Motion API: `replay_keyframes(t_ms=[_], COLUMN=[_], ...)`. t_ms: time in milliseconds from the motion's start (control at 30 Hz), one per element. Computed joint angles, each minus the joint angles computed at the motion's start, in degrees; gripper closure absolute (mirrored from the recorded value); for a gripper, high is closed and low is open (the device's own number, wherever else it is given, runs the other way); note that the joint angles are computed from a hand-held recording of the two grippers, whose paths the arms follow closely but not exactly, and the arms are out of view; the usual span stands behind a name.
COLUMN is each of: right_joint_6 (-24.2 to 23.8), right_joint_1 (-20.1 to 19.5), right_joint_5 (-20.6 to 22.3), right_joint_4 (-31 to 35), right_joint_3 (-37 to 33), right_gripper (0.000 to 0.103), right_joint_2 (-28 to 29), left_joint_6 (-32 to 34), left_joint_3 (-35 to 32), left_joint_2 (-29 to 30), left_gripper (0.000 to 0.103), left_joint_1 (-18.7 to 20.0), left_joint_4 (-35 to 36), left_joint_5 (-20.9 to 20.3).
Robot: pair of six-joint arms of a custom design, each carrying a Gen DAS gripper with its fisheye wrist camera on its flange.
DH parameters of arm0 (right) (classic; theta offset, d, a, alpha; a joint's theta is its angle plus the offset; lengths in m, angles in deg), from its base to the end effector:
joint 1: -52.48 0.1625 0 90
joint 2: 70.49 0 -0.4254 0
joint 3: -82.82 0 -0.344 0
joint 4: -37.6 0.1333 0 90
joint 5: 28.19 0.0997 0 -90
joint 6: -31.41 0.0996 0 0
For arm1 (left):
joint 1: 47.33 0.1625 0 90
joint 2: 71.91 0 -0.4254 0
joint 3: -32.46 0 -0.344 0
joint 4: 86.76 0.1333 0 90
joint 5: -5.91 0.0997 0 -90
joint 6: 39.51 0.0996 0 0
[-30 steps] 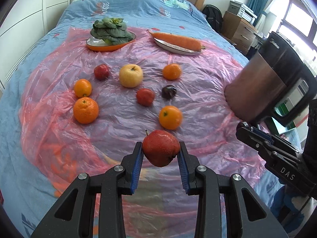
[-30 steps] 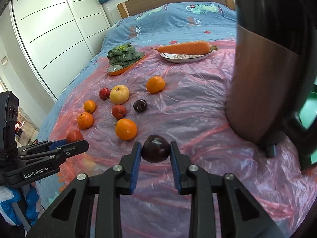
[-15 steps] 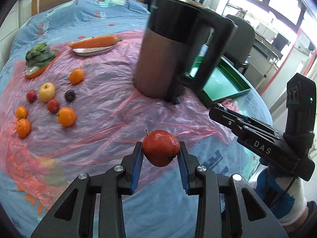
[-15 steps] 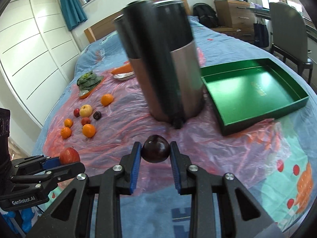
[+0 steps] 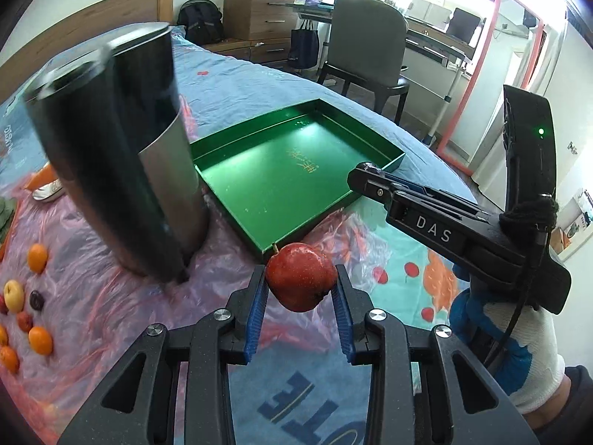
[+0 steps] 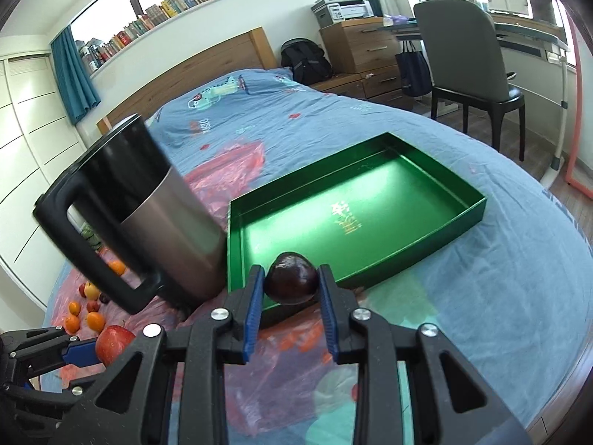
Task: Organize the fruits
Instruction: 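Carry the red apple and dark plum with both tools over the green tray, then open both tools to drop the apple and plum into the tray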
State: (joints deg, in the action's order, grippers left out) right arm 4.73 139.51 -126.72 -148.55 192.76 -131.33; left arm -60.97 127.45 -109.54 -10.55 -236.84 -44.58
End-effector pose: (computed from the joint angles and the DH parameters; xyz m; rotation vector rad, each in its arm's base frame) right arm 0.0887 -0.5779 0.2798 0.4517 -2.5630 1.0450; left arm -0.3834 -0.5321 0.0605 0.6782 2.4634 -0.6048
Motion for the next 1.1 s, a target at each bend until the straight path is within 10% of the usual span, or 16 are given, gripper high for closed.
replay_keyframes(t_ms=[533,1100], right_joint_6=[-2.6,-5.7], right_joint_1=[-3.0,-2.6], right_joint_5=[-6.2,-11.9], right_joint_4=[12.0,13.1], right_joint_3=[-31.0,-35.7], right_gripper=[0.093,0.086], right_joint_2=[17.7,22.1], left_joint_6=[3.7,3.7], left_joint_3=[-33.1,-36.5], left_joint_2=[19.4,22.1], left_gripper=[0.073,0.073], left_joint_1=[10.4,12.3], left_joint_4=[13.0,17.6], left_joint_5=[1.9,3.1])
